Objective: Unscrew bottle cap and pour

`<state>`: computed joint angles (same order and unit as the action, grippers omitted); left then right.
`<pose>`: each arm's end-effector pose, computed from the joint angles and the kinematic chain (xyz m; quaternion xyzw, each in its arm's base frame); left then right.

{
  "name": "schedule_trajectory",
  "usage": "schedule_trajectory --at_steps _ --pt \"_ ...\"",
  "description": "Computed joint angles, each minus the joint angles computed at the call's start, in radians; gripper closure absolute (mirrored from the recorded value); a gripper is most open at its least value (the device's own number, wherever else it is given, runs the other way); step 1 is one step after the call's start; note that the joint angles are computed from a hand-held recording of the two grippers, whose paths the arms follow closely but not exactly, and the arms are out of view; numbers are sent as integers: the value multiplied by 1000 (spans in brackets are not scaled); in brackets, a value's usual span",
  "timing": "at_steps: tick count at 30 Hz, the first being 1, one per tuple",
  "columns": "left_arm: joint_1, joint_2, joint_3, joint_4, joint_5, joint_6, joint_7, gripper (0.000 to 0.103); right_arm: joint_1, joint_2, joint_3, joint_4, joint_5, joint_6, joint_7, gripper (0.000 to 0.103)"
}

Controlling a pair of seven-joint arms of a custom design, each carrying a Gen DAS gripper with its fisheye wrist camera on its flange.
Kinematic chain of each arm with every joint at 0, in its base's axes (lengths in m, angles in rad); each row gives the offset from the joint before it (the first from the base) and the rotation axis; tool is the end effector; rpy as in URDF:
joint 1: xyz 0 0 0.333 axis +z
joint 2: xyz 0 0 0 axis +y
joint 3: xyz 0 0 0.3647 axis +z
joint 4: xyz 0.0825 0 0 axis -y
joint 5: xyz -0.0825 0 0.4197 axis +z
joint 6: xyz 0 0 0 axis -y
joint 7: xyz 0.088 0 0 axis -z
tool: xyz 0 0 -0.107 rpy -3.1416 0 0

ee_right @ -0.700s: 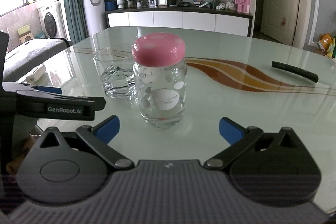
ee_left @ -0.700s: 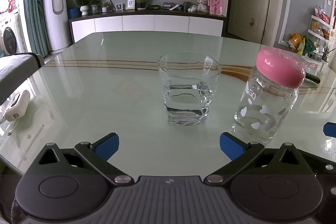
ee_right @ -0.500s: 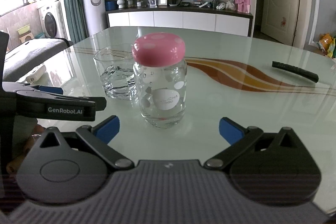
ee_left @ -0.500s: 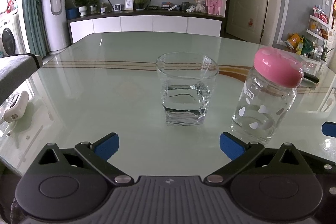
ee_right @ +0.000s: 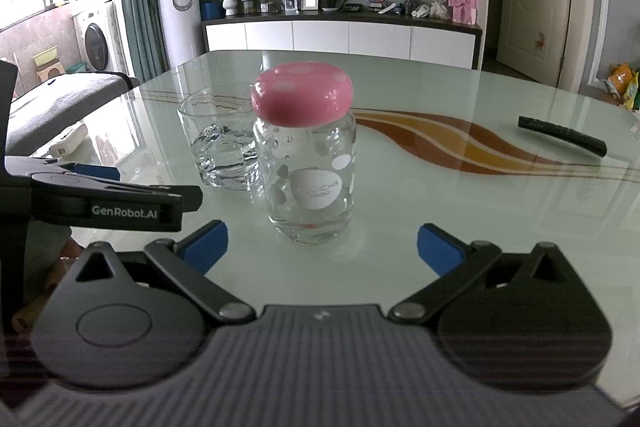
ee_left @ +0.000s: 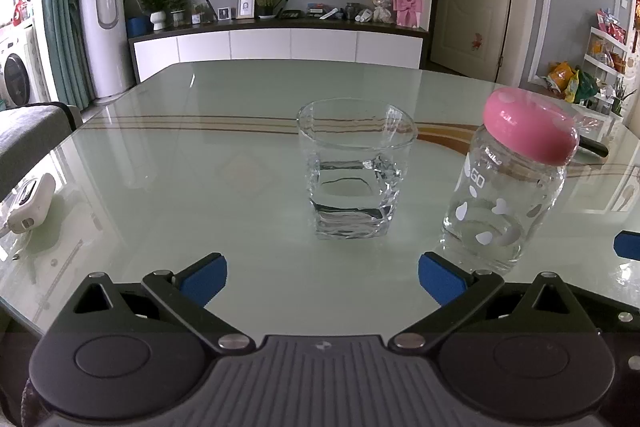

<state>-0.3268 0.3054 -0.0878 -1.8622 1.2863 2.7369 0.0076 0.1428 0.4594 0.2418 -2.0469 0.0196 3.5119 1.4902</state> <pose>0.6260 -0.3105 0.4244 -0.6606 0.6100 -0.3009 0.3177 0.6459 0.2379 0.3590 -0.7175 0.4969 -0.2541 0.4167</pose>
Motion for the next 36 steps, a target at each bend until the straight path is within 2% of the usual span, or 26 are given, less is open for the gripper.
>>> schedule_trajectory --at_steps 14,26,34,36 --pt "-2 6 2 0 22 12 -2 0 -19 1 10 0 -23 3 18 0" --pt "1 13 3 4 13 39 34 0 25 -5 -24 -6 17 12 -11 0" --pt "9 22 6 5 -31 100 102 0 -22 -9 13 -3 -17 -15 8 0" --pt "11 24 10 5 -44 123 119 0 6 -11 -17 -1 -1 -16 -13 0"
